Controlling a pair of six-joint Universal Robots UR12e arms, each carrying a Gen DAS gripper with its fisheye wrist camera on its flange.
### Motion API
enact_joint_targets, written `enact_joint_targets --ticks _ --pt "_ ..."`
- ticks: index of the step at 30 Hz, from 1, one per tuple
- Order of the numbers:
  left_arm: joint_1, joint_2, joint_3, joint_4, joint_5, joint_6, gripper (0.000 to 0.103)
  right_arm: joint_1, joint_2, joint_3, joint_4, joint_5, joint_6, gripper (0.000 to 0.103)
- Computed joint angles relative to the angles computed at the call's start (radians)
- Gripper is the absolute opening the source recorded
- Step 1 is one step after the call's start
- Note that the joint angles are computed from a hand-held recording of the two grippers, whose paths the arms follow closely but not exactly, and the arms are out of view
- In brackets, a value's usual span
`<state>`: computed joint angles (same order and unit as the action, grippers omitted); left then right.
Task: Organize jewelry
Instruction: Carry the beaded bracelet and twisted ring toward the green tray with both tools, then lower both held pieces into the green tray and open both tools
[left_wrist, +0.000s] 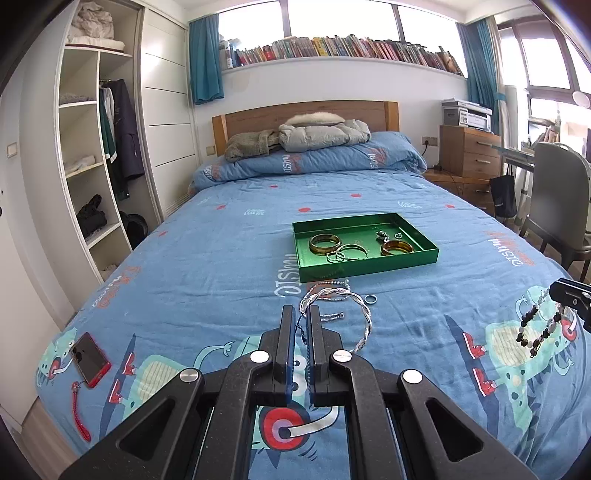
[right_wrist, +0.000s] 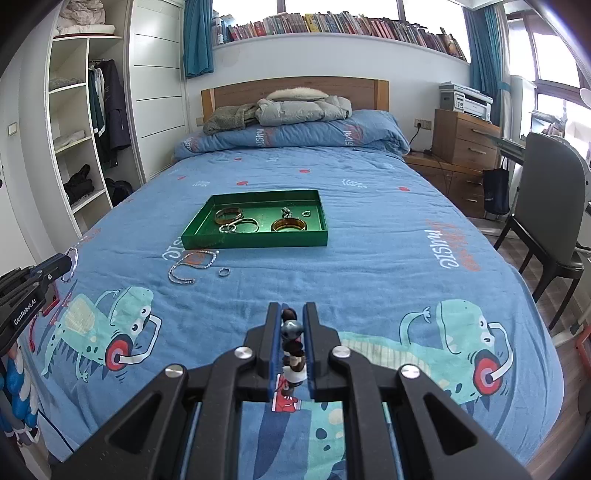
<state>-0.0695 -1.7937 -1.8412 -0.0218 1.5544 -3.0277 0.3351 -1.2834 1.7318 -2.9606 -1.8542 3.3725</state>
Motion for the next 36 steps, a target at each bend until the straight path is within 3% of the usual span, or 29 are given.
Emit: enact_joint_targets --ticks 8,14,22,30,33,36 --pt "-0.001 -0.02 0.04 -0.01 0.012 -0.003 0.006 -0.002 0.008 -0.022 -0.026 0.013 -0.026 0.01" --pt "0.001 -0.096 0.147 -0.06 0.036 -0.007 0.006 -0.025 0.071 -0.11 -0.017 0.052 -0.069 0.01" --pt "-0.015 -0.27 0.387 -0.187 0.037 0.007 0.006 -0.07 0.243 -0.36 0.032 0.127 -0.128 0.01" --pt "-0.034 -0.466 0.679 -0.346 0.039 -0.05 0.006 -0.101 0.443 -0.659 0.162 0.29 -0.124 0.011" --pt "-0.038 -0.519 0.744 -0.403 0.067 -0.054 0.006 -0.103 0.511 -0.755 0.222 0.342 -0.149 0.011" --pt "-0.037 -0.543 0.764 -0.449 0.075 -0.049 0.006 -0.105 0.561 -0.815 0.294 0.342 -0.154 0.011"
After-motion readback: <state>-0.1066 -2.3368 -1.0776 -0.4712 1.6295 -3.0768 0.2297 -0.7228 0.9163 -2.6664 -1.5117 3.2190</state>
